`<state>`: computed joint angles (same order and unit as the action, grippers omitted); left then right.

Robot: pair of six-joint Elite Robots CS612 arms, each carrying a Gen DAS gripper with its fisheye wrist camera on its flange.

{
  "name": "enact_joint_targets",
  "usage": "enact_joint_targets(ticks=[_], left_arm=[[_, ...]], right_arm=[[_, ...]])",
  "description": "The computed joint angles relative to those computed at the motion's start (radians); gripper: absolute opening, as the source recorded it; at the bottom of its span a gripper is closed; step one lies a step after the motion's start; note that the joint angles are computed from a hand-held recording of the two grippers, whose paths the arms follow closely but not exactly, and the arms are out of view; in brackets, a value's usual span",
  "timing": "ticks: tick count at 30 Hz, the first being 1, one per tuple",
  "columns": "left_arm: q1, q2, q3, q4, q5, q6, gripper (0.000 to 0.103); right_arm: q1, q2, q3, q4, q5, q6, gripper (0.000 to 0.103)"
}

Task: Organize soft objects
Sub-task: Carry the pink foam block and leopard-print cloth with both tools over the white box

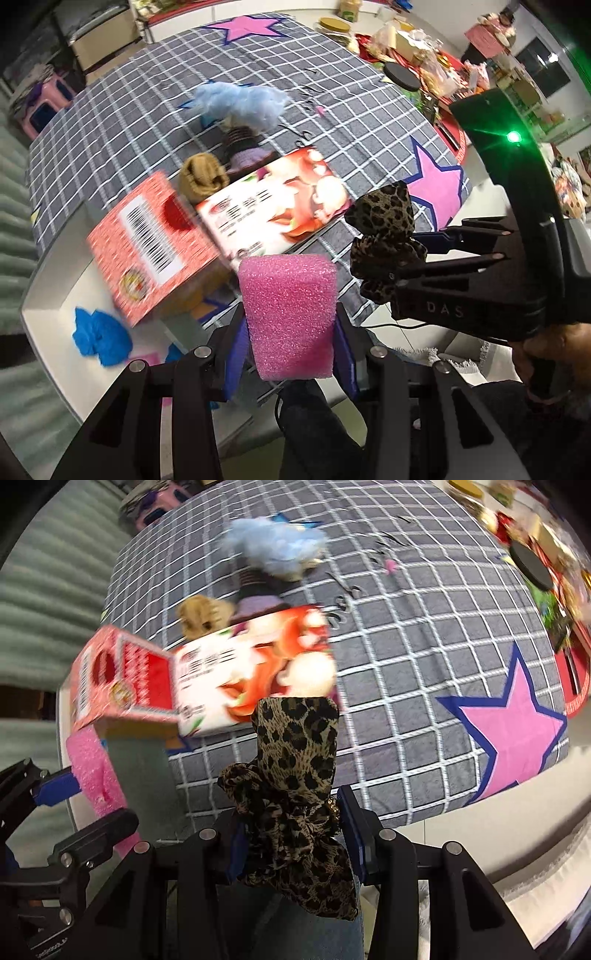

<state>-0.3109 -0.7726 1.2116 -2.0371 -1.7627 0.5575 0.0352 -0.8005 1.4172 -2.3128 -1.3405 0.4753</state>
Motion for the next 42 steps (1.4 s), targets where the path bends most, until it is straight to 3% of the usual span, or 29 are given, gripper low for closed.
enact_joint_targets(ticks=[14, 25, 34, 42], left_arm=[[0.077, -0.024, 0.048, -0.105, 0.038, -0.183, 0.046], [0.141, -0.020, 0.060, -0.127, 0.078, -0.360, 0.046], [0.164, -0.016, 0.064, -0.134, 0.085, -0.424, 0.046], [0.170, -0.003, 0.047, -0.138, 0.091, -0.444, 0.046]], right_arm=[[0.074, 0.039, -0.107, 0.051, -0.007, -0.118, 0.045], [0.127, 0.088, -0.232, 0.129, -0.012, -0.268, 0.045], [0.160, 0.142, -0.360, 0.210, -0.018, -0.386, 0.045], [0.172, 0.182, -0.447, 0.246, -0.003, -0.433, 0.045]])
